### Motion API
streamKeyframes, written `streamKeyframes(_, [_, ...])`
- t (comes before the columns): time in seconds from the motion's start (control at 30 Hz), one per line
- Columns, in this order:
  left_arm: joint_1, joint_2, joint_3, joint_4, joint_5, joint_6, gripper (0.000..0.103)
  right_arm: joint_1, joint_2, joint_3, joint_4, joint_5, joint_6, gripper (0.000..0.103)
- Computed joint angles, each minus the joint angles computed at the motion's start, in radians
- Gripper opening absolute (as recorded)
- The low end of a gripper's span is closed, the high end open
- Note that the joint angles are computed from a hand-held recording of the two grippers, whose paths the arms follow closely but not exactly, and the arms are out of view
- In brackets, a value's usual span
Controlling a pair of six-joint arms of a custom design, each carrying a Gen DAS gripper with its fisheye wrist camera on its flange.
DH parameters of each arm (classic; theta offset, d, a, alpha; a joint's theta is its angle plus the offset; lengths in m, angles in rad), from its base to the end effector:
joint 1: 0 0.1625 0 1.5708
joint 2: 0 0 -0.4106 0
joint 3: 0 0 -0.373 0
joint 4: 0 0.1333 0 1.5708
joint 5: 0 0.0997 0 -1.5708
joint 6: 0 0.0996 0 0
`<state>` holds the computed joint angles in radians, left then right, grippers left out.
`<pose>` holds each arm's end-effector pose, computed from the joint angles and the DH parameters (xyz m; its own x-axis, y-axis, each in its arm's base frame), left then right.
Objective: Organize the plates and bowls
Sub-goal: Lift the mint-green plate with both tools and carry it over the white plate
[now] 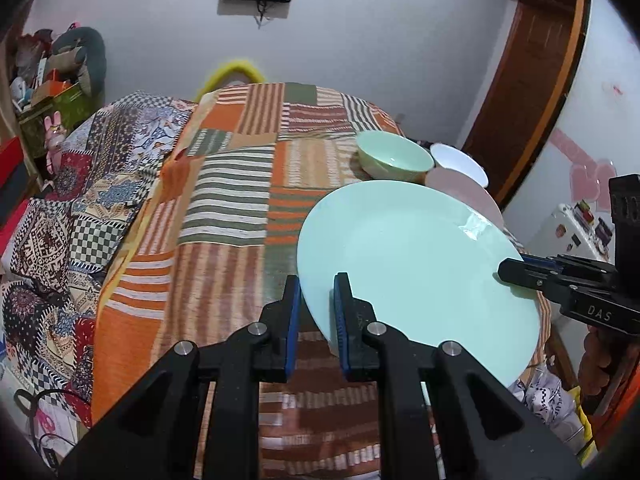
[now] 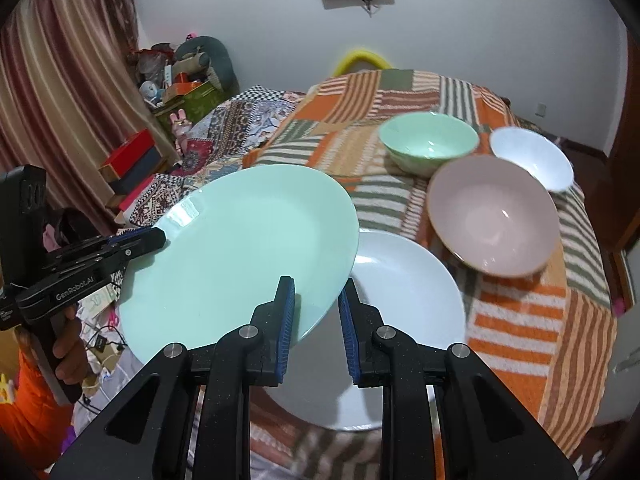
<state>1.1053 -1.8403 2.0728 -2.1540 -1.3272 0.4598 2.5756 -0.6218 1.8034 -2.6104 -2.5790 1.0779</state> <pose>-0.0302 -0.4106 0.4158 -0.6234 0.6964 -0.3554 0.7791 0.5916 -0.2074 0.5044 -0.2624 -0.0101 -0.8236 0.2243 0.5209 -0.2324 0.7044 -0.6707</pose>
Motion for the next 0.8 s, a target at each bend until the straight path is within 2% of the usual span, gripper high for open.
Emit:
streamKeyframes(0.47, [-0.069,0.006,0.119,0.007,0.067,-0.047,0.014,-0.002,-0.060,0.183,-0.104,0.059,0.133,0.021])
streamKeyframes(0.8, [-0.095,0.027,0.156,-0.014,0.098,-0.041,0.015,-0.007,-0.075,0.234,-0.126,0.079,0.200,0.021])
